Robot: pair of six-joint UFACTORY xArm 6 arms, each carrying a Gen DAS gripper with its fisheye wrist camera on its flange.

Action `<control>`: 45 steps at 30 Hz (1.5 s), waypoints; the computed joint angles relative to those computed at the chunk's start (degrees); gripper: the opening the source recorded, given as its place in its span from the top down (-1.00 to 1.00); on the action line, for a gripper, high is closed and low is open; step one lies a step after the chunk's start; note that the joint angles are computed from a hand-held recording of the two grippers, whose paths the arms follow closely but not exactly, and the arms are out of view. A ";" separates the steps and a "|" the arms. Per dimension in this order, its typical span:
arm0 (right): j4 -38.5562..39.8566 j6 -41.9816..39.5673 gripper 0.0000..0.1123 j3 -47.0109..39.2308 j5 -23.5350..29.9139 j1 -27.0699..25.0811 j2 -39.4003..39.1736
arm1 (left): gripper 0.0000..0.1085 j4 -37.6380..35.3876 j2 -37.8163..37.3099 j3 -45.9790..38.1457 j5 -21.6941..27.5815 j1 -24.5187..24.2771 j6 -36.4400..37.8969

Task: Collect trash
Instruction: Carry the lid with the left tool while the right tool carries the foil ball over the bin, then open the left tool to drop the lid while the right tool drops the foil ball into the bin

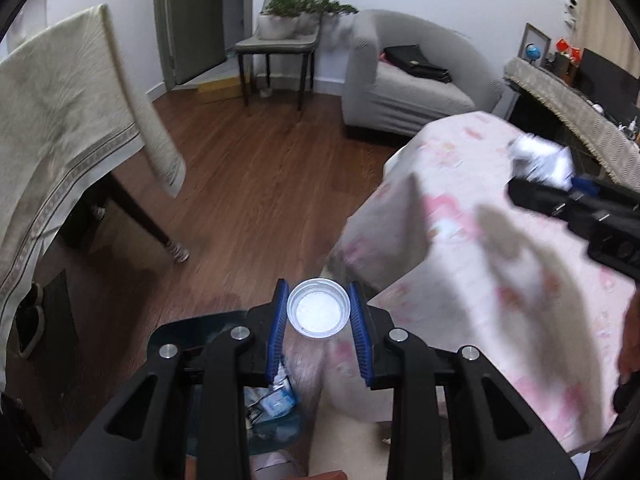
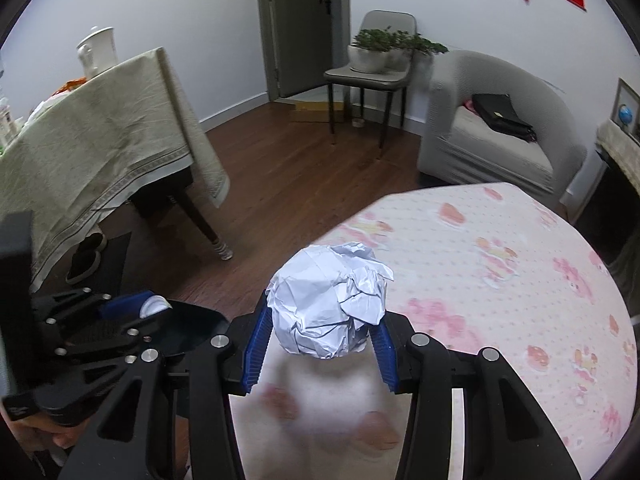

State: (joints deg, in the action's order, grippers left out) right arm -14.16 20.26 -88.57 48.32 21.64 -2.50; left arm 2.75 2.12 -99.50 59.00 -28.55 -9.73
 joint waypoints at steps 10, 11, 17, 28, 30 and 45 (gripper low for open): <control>2.06 -0.24 0.17 -4.98 -0.66 3.81 4.97 | 0.40 0.80 -2.58 8.11 -0.78 4.01 0.63; 2.23 -0.23 0.17 -5.56 -0.57 4.09 5.59 | 0.40 0.85 -2.44 8.30 -0.77 4.22 0.65; 3.65 -0.39 0.17 -9.84 0.17 6.25 10.18 | 0.40 -0.24 -2.51 11.76 0.32 6.81 1.81; 7.52 -1.03 0.17 -15.62 1.25 8.76 16.94 | 0.40 -2.45 -1.63 17.10 3.50 10.75 4.67; 8.05 -1.16 0.17 -16.60 1.66 9.15 18.19 | 0.40 -4.11 -1.37 17.80 4.31 11.85 5.22; 13.76 -4.13 0.17 -22.11 4.89 10.27 28.02 | -0.01 -5.69 -0.97 19.99 5.22 16.15 6.04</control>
